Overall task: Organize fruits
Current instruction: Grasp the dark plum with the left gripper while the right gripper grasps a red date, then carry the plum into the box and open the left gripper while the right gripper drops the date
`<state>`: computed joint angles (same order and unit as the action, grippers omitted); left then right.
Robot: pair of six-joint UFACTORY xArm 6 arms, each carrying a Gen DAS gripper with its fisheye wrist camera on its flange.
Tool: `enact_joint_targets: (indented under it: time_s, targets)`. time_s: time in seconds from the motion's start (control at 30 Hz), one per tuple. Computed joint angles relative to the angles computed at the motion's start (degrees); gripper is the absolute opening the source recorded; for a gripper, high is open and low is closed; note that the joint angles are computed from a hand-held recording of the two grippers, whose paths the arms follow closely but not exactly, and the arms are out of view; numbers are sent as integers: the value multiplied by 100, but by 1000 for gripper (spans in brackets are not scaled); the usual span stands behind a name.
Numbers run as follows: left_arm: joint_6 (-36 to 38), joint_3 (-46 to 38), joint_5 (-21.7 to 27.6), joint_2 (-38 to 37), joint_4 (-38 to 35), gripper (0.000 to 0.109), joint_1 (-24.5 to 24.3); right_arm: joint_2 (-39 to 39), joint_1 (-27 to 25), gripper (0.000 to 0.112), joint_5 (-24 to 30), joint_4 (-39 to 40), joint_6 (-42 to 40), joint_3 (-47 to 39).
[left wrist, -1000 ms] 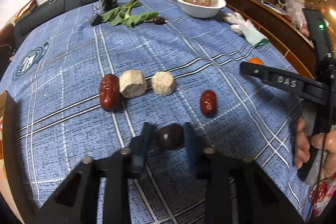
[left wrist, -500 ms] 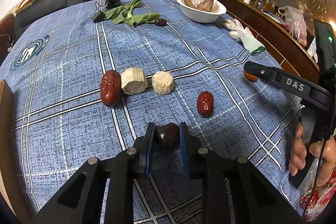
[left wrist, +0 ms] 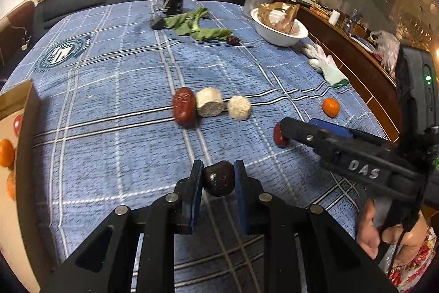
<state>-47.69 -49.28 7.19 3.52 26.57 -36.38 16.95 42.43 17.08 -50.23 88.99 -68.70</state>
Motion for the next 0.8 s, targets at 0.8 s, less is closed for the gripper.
enact_joint_targets:
  time_s: [0.8]
  targets:
    - [-1381,2541,-179,-2902,788,21,1621,681,937,26,828,607,-1563,-1495]
